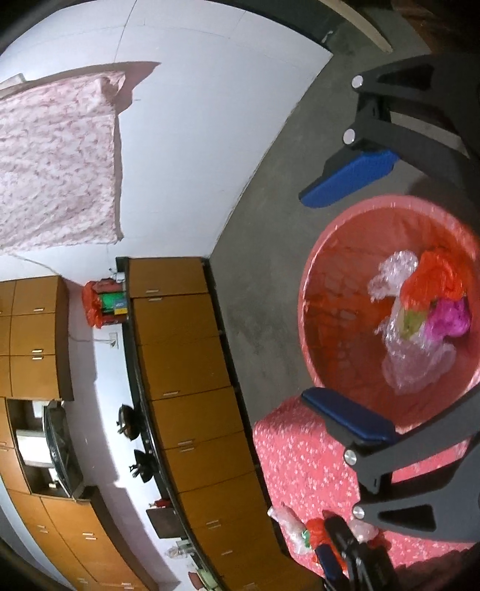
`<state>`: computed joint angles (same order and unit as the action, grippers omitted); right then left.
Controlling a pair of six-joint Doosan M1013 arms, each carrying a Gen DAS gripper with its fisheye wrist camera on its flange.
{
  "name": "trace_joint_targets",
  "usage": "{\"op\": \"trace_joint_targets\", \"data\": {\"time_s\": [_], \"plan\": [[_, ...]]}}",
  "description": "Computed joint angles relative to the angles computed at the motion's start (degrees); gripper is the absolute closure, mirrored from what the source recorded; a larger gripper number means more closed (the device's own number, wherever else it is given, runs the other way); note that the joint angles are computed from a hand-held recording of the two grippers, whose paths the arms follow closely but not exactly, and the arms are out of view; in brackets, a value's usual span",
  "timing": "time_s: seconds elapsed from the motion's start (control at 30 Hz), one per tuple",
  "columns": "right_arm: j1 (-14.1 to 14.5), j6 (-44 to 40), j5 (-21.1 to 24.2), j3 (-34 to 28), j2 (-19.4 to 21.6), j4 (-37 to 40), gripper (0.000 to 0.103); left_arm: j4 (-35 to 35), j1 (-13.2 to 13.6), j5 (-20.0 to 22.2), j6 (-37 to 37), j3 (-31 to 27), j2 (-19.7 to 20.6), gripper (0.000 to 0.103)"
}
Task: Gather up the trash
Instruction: 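Grasp the large orange bag on the bed with the left tool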
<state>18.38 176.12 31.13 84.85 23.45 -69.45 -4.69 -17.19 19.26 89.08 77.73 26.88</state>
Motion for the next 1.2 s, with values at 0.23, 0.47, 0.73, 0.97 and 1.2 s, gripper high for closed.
{"op": "trace_joint_targets", "data": {"time_s": [0.23, 0.47, 0.73, 0.97, 1.2], "plan": [[2.0, -5.4, -2.0, -2.7, 1.5, 3.1, 0.005, 17.0, 2.7, -2.7, -17.9, 4.4, -2.9, 0.015], [3.8, -13.1, -3.9, -5.5, 3.2, 8.8, 0.005, 39.8, 4.8, -1.7, -39.9, 7.5, -4.0, 0.014], [5.0, -19.9, -4.6, -7.4, 4.7, 14.2, 0.005, 31.0, 6.0, 2.6, -31.3, 5.2, -1.3, 0.014], [4.9, -21.9, -4.2, -8.2, 5.5, 16.7, 0.005, 28.6, 5.7, 5.9, -28.1, 2.2, 1.3, 0.014], [4.8, -25.4, -4.4, -9.3, 6.3, 20.6, 0.005, 19.7, 6.6, 10.3, -20.7, -0.8, 3.7, 0.035]]}}
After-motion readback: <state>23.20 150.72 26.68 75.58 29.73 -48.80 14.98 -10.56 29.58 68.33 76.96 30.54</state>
